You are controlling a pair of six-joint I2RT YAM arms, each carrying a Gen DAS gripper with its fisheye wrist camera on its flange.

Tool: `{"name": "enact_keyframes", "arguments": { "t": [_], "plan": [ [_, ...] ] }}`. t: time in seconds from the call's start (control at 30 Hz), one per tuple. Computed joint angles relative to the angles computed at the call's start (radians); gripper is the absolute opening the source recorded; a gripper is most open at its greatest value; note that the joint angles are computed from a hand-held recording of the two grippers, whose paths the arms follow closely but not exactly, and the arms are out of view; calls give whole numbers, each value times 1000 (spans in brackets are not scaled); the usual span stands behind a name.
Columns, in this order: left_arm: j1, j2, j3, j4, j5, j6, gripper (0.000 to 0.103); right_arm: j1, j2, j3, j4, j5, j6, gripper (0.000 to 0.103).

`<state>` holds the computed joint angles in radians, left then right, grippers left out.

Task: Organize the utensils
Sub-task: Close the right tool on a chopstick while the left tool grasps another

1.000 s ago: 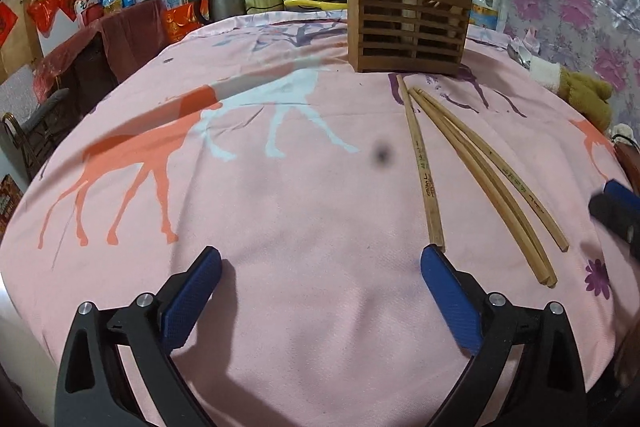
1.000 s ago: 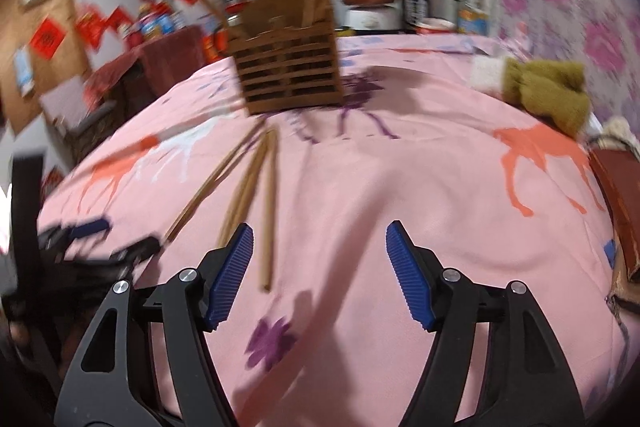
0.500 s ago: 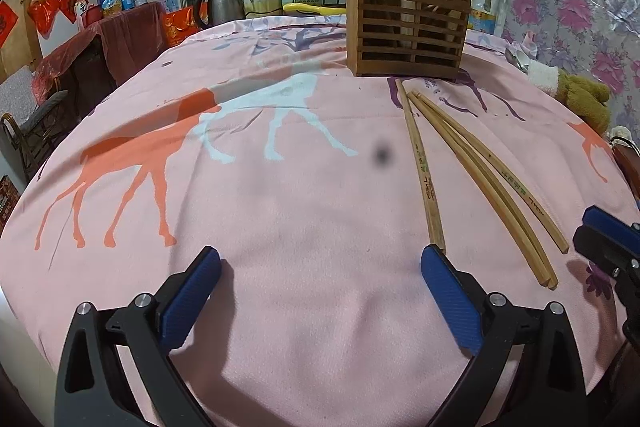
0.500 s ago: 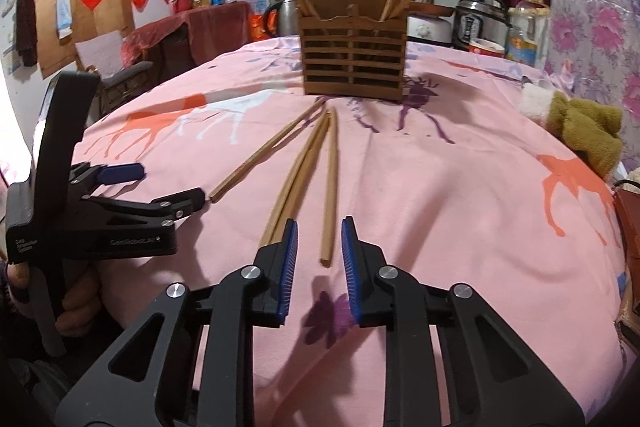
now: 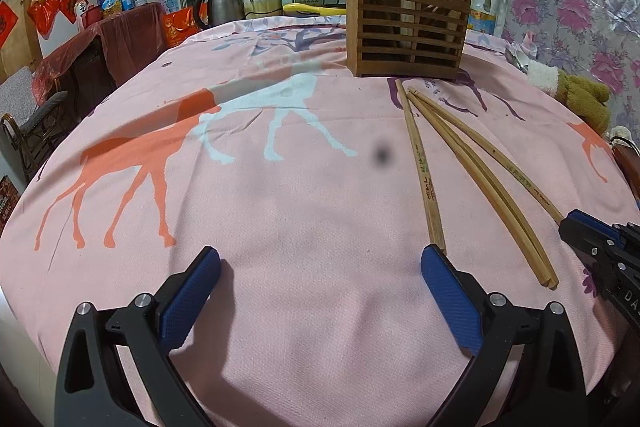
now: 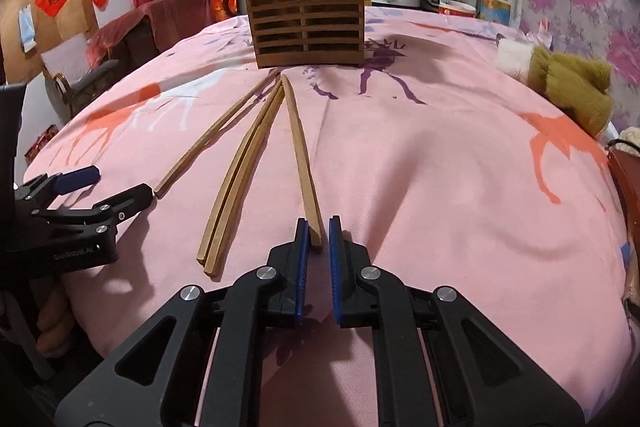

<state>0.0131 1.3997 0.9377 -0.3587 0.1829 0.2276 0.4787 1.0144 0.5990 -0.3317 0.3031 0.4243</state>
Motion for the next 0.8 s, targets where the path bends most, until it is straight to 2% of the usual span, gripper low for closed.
{"name": "enact_keyframes", "arguments": {
  "t": [0.23, 0.47, 0.57, 0.67, 0.77, 0.8],
  "plan": [
    [-5, -7, 2, -12, -3, 3, 97, 9, 7, 5, 1, 5, -5, 12],
    [-67, -88, -58, 14, -3, 66, 97, 8, 8, 4, 2, 4, -5, 13],
    [-92, -77, -52, 2, -3, 88, 83, 9, 8, 4, 2, 6, -4, 13],
    [-79, -35, -8, -30, 55, 80, 63, 9, 8, 2, 4, 5, -1, 14],
    [-73, -12, 16, -42, 82, 65, 37, 9, 9, 2, 6, 5, -1, 14],
    [-73, -10, 19, -45, 89, 65, 22, 8, 9, 2, 6, 4, -1, 14]
  ]
}}
